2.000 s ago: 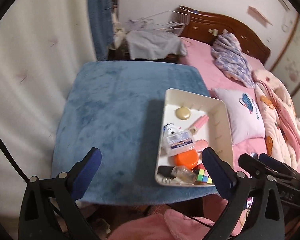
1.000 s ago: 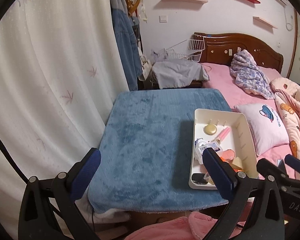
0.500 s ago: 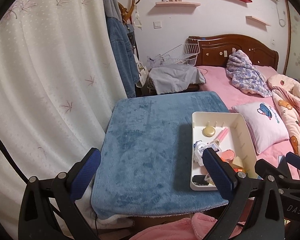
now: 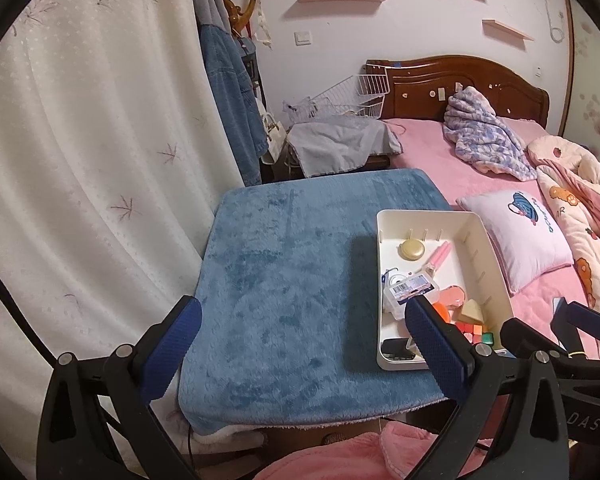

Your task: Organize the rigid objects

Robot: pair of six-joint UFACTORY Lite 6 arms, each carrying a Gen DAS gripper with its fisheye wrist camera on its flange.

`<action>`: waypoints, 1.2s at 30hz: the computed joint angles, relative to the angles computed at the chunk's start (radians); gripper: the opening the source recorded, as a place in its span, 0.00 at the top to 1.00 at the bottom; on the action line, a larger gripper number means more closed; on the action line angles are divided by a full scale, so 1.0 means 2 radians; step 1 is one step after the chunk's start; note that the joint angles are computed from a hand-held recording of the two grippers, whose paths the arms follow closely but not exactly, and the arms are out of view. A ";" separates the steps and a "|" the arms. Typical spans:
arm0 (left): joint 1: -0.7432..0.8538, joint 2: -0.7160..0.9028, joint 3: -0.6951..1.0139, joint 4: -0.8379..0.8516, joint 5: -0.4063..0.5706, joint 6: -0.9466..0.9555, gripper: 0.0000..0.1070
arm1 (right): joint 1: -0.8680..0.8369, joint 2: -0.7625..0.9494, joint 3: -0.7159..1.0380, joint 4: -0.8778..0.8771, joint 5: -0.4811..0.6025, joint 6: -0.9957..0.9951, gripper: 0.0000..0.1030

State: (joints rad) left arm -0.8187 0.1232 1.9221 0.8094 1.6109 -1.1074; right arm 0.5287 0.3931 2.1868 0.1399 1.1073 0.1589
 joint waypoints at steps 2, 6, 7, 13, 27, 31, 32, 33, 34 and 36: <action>0.002 -0.003 -0.003 -0.003 -0.001 0.002 0.05 | 0.001 0.005 0.006 -0.001 0.004 0.002 0.00; 0.007 -0.011 -0.014 -0.011 -0.006 0.002 0.05 | 0.004 0.007 0.007 -0.002 0.010 0.010 0.00; 0.010 -0.012 -0.015 -0.014 -0.008 0.004 0.05 | 0.005 0.008 0.007 -0.002 0.011 0.011 0.00; 0.017 -0.023 -0.028 -0.025 -0.017 0.006 0.05 | 0.008 0.013 0.012 -0.004 0.018 0.017 0.00; 0.018 -0.025 -0.032 -0.023 -0.019 0.005 0.05 | 0.014 0.016 0.015 -0.009 0.018 0.022 0.00; 0.019 -0.026 -0.033 -0.024 -0.020 0.006 0.05 | 0.015 0.017 0.017 -0.010 0.019 0.022 0.00; 0.019 -0.026 -0.034 -0.023 -0.020 0.005 0.05 | 0.014 0.017 0.017 -0.010 0.019 0.022 0.00; 0.019 -0.026 -0.034 -0.023 -0.020 0.005 0.05 | 0.015 0.017 0.017 -0.010 0.019 0.023 0.00; 0.019 -0.027 -0.034 -0.024 -0.021 0.005 0.05 | 0.015 0.018 0.018 -0.010 0.020 0.022 0.00; 0.019 -0.027 -0.034 -0.023 -0.020 0.005 0.05 | 0.015 0.018 0.019 -0.010 0.020 0.023 0.00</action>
